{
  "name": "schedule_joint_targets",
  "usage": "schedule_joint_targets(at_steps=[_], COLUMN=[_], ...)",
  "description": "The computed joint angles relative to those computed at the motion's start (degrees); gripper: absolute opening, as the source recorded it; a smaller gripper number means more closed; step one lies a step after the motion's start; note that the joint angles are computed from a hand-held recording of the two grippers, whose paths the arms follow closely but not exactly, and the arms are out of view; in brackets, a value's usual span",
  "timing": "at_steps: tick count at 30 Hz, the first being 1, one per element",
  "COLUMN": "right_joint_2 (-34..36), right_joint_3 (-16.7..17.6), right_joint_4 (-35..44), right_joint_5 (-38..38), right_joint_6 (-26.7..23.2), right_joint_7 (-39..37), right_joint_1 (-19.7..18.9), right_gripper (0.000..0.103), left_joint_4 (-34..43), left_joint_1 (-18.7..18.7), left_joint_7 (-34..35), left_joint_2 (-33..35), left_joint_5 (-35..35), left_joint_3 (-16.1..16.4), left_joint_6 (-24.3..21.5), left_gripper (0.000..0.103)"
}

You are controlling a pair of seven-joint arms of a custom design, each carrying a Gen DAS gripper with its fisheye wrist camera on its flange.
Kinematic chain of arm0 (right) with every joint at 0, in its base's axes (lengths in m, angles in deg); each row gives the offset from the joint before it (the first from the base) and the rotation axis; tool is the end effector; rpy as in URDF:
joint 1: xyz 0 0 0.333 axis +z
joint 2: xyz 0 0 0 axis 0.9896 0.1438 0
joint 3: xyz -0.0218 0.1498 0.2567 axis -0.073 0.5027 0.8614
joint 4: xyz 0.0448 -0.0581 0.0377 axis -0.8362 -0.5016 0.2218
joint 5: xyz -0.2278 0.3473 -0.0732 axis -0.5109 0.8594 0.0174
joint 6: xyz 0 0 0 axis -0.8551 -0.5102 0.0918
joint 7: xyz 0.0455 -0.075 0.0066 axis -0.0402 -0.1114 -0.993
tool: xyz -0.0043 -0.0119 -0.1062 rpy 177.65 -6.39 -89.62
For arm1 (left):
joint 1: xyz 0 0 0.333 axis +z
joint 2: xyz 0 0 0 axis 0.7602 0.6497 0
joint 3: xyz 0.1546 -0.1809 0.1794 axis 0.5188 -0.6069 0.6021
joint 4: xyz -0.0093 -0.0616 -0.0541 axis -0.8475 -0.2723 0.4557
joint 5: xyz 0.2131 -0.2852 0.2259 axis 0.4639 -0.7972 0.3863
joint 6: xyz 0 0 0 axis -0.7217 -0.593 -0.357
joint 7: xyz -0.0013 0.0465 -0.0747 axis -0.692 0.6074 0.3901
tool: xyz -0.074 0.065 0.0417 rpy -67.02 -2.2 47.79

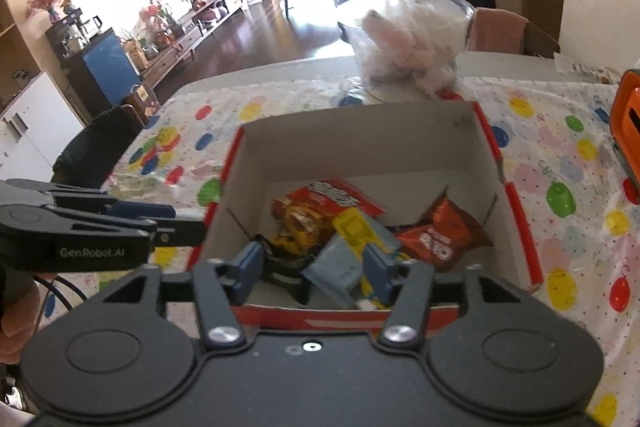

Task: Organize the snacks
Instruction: 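Withdraw both tools from the box toward the remaining snacks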

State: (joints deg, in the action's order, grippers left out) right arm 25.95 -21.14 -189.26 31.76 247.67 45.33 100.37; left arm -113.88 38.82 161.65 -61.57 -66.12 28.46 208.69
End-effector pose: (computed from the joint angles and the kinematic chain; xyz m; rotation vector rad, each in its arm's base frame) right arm 0.5423 0.2115 0.4453 -1.9644 1.4614 -0.3129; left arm 0.5434 -0.1564 0.4570 -1.7900 2.0611 -0.8494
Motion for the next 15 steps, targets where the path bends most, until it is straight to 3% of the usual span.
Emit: schedule_joint_targets(at_steps=[4,8,15], right_joint_2=[-0.32,-0.38,0.41], right_joint_3=[1.04,2.08,4.17], right_joint_4=[-0.16,-0.11,0.04], right_joint_5=[-1.59,-3.74,-11.28], right_joint_6=[1.29,2.55,4.66], right_joint_7=[2.57,5.77,14.96], right_joint_1=[0.67,1.57,2.92], right_gripper=[0.068,0.081,0.094], left_joint_4=[-2.97,-6.38,-11.04], left_joint_1=[-0.42,-1.24,-2.20], left_joint_7=[2.81,5.91,10.80], left_joint_2=[-2.97,-6.22,-10.88], left_joint_5=[-1.74,-3.57,-5.28], left_joint_3=[1.42,3.75,8.73], left_joint_6=[1.90,3.78,4.48], left_gripper=[0.059,0.070,0.073])
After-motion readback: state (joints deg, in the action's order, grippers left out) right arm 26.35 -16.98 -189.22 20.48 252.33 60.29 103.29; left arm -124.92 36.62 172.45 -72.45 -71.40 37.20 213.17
